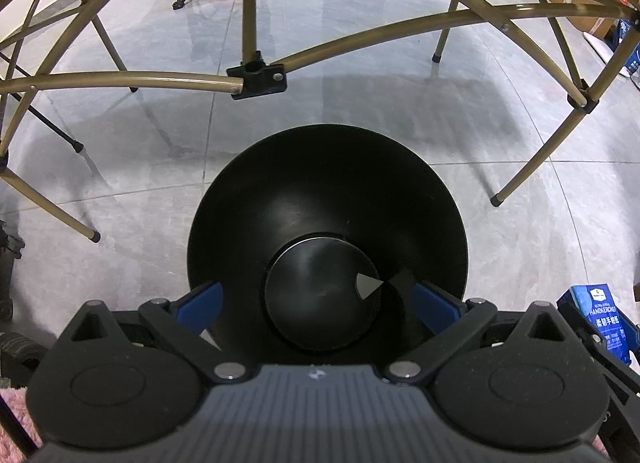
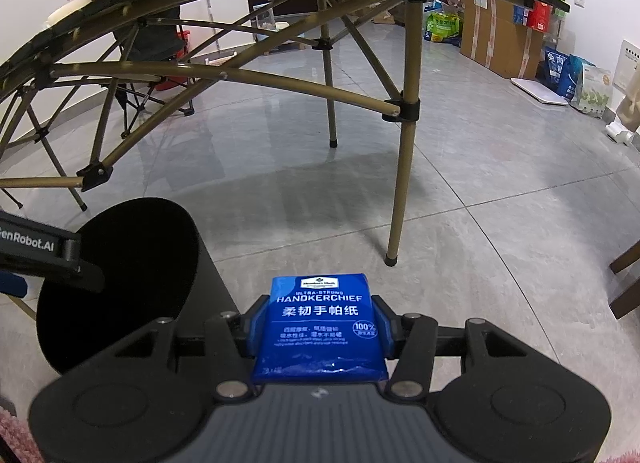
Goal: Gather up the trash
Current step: 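Move the left tool aside and bring the right tool over the bin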
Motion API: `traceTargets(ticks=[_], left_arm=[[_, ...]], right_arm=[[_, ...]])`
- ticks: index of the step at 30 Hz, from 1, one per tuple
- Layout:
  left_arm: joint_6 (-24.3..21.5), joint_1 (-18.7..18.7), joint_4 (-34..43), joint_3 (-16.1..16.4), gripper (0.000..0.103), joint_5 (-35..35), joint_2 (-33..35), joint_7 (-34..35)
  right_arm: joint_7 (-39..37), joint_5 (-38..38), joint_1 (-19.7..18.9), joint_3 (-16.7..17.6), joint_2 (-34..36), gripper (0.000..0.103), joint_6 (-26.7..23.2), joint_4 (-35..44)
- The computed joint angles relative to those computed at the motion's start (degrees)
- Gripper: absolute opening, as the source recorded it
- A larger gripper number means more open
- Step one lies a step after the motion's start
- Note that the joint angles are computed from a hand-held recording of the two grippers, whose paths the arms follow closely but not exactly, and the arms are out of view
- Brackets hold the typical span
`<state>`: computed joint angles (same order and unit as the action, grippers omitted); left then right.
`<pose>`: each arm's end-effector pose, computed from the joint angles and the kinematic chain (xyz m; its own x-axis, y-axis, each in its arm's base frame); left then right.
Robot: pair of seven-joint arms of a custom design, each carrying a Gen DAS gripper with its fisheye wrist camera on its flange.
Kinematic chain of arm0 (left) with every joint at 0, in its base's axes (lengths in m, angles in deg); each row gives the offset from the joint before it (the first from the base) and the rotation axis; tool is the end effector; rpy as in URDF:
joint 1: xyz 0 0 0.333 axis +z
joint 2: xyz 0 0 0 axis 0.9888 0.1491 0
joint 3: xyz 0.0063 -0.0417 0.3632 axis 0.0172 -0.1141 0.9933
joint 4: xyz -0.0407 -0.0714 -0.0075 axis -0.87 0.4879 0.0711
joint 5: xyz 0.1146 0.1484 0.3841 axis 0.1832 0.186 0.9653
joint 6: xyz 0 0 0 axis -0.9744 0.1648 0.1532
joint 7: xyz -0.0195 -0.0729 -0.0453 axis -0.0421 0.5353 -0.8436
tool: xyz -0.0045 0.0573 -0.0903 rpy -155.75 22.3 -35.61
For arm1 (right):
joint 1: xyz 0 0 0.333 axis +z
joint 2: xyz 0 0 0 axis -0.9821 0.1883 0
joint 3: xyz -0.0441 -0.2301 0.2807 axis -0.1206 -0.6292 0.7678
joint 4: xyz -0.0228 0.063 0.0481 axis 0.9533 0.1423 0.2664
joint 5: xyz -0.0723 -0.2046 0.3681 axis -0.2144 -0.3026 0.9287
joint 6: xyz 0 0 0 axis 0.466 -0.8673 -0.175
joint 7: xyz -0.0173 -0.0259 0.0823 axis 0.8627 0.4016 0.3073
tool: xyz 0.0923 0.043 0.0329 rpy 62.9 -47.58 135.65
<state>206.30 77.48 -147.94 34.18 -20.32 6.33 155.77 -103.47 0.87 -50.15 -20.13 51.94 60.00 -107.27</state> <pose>0.6056 -0.0820 0.3293 -0.1979 -0.9802 -0.0093 -0.9112 0.1874 -0.3668 0.4702 0.3326 0.2968 -0.3369 -0.9396 -0.0608 -0.7101 0.2960 -0.6388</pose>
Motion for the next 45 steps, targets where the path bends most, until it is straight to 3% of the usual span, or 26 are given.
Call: traceTargets(ticks=[16, 45], left_arm=[[1.3, 3.2, -1.8, 0.0, 0.103, -3.6, -2.0, 3.9], [2.9, 9.5, -3.7, 1.0, 0.103, -11.8, -4.0, 10.3]], right_arm=[[-4.1, 1.3, 1.7, 0.5, 1.4, 0.051, -0.7, 3.7], [-18.5, 10.2, 6.2, -2.0, 9.2, 0.051, 4.5, 16.6]])
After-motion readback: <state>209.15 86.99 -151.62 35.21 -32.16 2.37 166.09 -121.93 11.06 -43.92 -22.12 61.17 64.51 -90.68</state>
